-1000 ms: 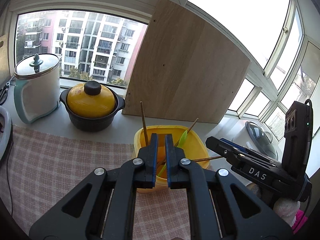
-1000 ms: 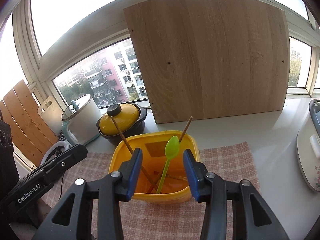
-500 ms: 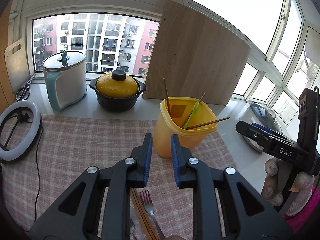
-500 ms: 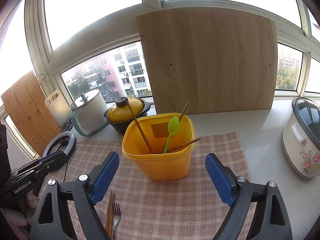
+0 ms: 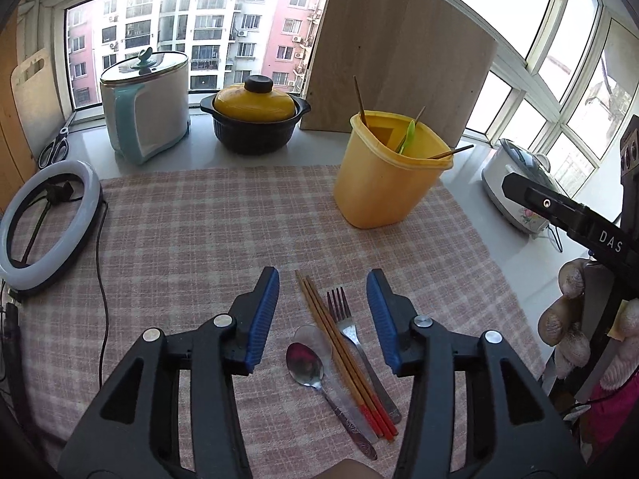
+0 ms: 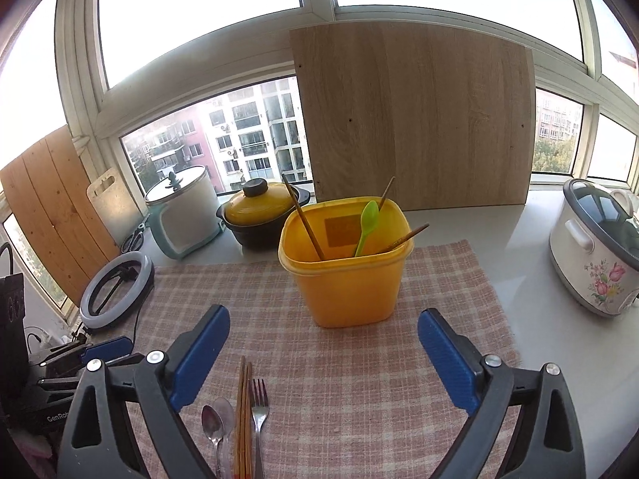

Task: Organize utensils
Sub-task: 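Move both open tools back toward the remaining spoons and fork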

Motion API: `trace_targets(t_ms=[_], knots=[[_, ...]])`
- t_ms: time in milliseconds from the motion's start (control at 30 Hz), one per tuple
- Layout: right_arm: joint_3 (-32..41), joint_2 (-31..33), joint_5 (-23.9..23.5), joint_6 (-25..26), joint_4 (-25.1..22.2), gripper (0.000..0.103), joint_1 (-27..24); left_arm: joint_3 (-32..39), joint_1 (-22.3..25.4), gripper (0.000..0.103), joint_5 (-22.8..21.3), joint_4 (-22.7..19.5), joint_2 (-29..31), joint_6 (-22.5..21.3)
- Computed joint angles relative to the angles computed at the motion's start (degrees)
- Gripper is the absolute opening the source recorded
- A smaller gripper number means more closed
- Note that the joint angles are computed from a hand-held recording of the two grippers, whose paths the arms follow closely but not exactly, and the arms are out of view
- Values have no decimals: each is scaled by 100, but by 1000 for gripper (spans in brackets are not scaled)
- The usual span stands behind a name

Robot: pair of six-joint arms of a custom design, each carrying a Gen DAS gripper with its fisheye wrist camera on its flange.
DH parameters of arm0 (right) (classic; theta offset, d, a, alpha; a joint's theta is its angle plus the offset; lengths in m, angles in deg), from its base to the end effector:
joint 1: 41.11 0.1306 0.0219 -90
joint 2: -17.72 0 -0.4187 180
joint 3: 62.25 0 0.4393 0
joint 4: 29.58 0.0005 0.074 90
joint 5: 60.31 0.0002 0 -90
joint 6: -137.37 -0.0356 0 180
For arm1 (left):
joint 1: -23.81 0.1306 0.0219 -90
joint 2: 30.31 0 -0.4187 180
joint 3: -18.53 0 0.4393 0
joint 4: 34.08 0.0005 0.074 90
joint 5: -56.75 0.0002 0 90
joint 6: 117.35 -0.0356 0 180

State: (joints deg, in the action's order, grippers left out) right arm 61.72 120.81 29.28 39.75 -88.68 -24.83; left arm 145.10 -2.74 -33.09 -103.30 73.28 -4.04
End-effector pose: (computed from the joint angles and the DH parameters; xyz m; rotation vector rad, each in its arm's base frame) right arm 0.5886 0.1717 0.6270 -0.1736 2.2415 0.2338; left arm 0.5368 -0.2689 0.6298 0.0697 2.4174 -0.4124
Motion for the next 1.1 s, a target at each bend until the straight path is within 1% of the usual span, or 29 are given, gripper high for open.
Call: trace_targets(t_ms=[67, 167, 300, 367, 433, 467, 533, 600, 667, 733, 767, 800, 867, 900, 1000, 1067, 1100], knots=[[-144, -58, -6, 14, 16, 97, 15, -220, 14, 46, 67, 98, -140, 90], [-328, -106, -213, -50, 19, 97, -10, -456, -8, 46, -2, 130, -294, 218], [-496, -149, -139, 222, -73, 97, 1, -709, -48, 46, -109, 97, -431, 528], [-482, -122, -76, 413, -239, 99, 3, -802, -65, 46, -147, 69, -465, 679], [-430, -52, 11, 459, -481, 101, -17, -899, -69, 46, -141, 11, -493, 818], [-411, -12, -70, 424, -596, 101, -57, -957, -69, 46, -130, -9, -516, 875], [-386, 71, -395, 353, -803, 101, -150, -1050, -81, 46, -156, -61, -556, 975], [-439, 121, -671, 395, -918, 97, -201, -1140, -92, 46, -173, -118, -588, 1022], [-500, 166, -829, 515, -1013, 90, -183, -1215, -115, 46, -171, -208, -589, 1091], [-461, 285, -1116, 704, -1201, 85, -155, -1364, -126, 46, 35, -179, -614, 1277], [-407, 375, -1282, 792, -1338, 82, -135, -1452, -127, 41, 218, -135, -625, 1401], [-345, 471, -1419, 855, -1478, 80, -111, -1529, -137, 33, 337, -93, -632, 1524], [-214, 658, -1634, 924, -1725, 70, -72, -1635, -176, 28, 414, -28, -640, 1683], [-161, 733, -1708, 929, -1811, 68, -59, -1665, -197, 24, 401, -2, -642, 1725], [-20, 931, -1965, 951, -2058, 61, -56, -1765, -187, 19, 486, 69, -654, 1884], [57, 1034, -2012, 1040, -2217, 53, -36, -1793, -163, 16, 563, 75, -638, 1969], [75, 1069, -2015, 1079, -2264, 52, -26, -1801, -154, 16, 596, 78, -625, 1972]])
